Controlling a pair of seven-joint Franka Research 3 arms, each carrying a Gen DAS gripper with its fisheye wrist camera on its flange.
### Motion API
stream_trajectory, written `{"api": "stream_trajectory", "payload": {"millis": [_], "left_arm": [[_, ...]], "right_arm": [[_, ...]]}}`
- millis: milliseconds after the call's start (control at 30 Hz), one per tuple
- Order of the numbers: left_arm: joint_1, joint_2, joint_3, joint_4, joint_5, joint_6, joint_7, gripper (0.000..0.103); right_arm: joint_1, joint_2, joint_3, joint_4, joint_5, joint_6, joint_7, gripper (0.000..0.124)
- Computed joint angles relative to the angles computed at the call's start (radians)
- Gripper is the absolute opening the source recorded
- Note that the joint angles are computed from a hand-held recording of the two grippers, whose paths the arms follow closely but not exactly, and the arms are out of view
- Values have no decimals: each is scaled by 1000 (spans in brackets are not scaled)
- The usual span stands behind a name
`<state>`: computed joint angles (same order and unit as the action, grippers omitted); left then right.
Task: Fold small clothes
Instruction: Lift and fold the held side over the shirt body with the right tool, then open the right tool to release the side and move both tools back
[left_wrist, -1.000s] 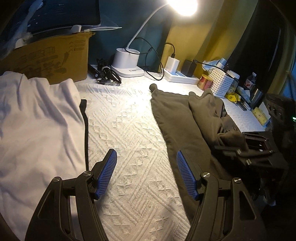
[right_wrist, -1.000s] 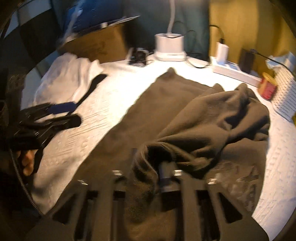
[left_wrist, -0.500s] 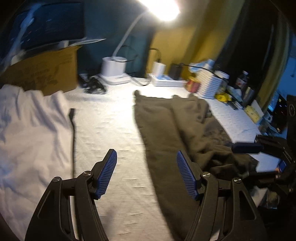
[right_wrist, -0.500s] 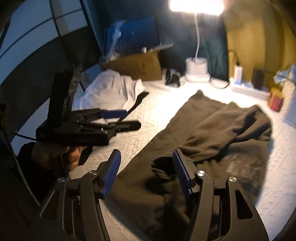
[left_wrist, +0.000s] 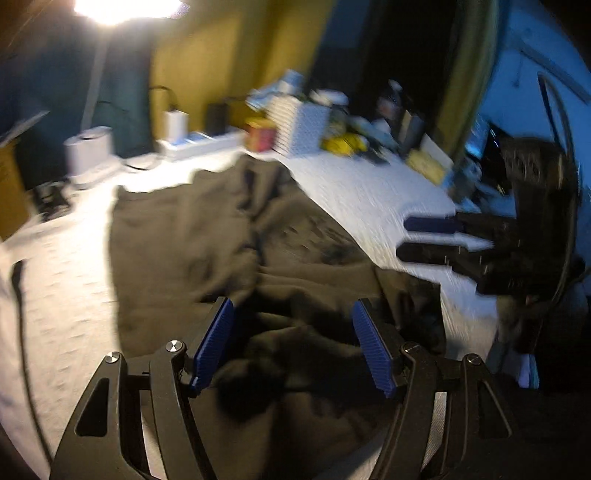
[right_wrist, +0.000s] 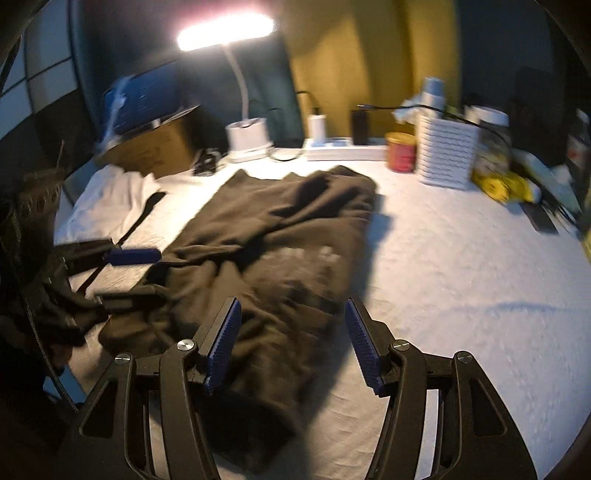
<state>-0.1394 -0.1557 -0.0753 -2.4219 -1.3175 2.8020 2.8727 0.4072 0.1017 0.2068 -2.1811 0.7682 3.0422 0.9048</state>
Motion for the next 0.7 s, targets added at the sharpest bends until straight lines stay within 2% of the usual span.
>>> {"api": "stream_trajectory", "payload": {"millis": [67,133,200,333,400,533,700], "left_arm": [[0,24,-7,10,43,-17,-26,62],[7,27,-8,7,98,-54,-59,19],[9,2,-8,-18,125,-48,-74,8],[4,-122,24,-111,148,-33,-111,6],[-2,-178,50,-155,182,-31,-140,6],[6,-245,78,-230,301,-19,-235,6],[-29,-206,106,-265,383,21,-310,6]], "right_arm": [[-11,-4,4,-11,44,13,-21,61],[-8,-4,-4,-25,39,30,-3,61],[-16,-4,5,-31,72,28,-29,61],[-17,-4,8,-43,102,20,-60,61],[-6,-1,-1,-50,63,14,-37,61],[32,10,-28,-72,-124,8,83,61],[103,21,-94,-104,-469,-9,306,62]]}}
